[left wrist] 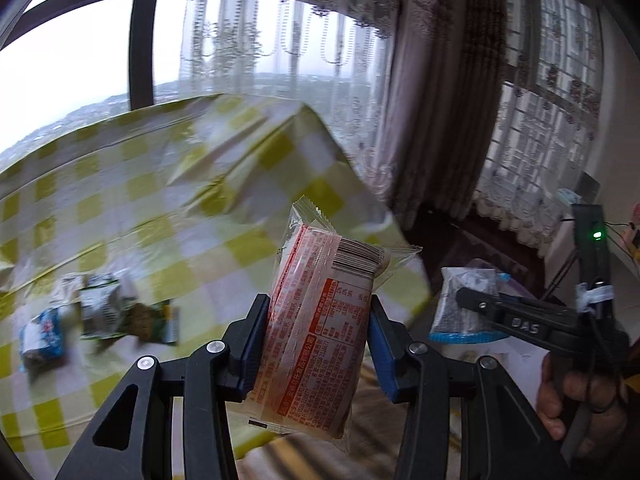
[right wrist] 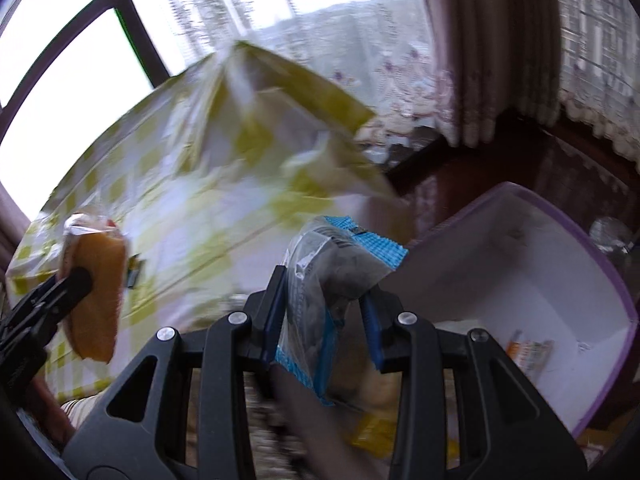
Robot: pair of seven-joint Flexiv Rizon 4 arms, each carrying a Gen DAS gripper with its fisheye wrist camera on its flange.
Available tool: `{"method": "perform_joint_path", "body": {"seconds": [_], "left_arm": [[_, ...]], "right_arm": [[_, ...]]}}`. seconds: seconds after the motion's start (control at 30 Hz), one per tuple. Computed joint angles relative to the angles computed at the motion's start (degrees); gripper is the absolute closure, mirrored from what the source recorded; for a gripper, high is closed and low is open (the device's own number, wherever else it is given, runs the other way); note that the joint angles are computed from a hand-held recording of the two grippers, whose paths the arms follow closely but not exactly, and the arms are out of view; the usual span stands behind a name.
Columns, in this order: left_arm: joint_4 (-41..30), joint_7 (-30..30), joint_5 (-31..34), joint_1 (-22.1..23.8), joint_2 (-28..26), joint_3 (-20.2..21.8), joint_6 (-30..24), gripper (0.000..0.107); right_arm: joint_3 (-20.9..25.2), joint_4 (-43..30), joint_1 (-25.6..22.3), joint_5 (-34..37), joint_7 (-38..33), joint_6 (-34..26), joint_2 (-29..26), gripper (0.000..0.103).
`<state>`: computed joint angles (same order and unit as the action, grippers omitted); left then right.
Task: Organize snacks
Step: 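Carry both packets to the white box and release them from both tools, then move both open tools back over the remaining snacks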
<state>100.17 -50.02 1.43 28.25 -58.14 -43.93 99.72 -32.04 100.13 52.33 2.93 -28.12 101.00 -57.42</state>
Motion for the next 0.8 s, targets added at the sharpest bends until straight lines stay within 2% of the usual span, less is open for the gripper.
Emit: {"method": "perform_joint_path", "body": {"seconds": [0.13,0.3,0.4,0.43,0.47,0.53,0.7,0.8], "left_arm": [[0.35,2.25,0.51,0.91,-1.45,-3.96,-2.96,0.059],[0.9,5.98,-1.52,0.7,-2.75,-6.94,-6.51,0.059],[1.28,8.71,-3.63,1.63,-3.95,-9.62,-10.03,0.057],[1.52,9.8,-4.28,2.03,-4.27,-10.45,-11.19,0.055],[1.77,10.49,-4.81,1.85,-4.11,-10.42,-11.08,0.049],[2.48,11.12,-5.66,1.17,-3.49,-9.86,-8.76,0.035],[2.82,9.81,-6.24,1.17,-3.19,-9.03,-6.35,0.03],[3.08,7.26,-5.72,-0.01,-2.19,-6.68,-2.86,0.022]], "right_arm": [[-0.85,2.31,-0.09,1.29,1.56,-0.99,0.34,0.064],[-2.12,4.25,0.17,1.28,3.49,-1.82,0.7,0.06],[-4.91,5.32,2.17,1.44,5.1,-2.5,0.32,0.058],[-5.57,5.55,2.56,1.29,5.45,-2.59,0.26,0.055],[-5.88,5.4,2.66,1.02,5.77,-2.88,0.16,0.047],[-6.69,5.59,3.21,0.65,6.49,-3.38,0.06,0.043],[-6.69,5.22,3.03,-0.51,7.7,-3.75,-0.17,0.037],[-7.97,5.61,4.08,-0.95,8.54,-4.27,-0.3,0.03]]}}
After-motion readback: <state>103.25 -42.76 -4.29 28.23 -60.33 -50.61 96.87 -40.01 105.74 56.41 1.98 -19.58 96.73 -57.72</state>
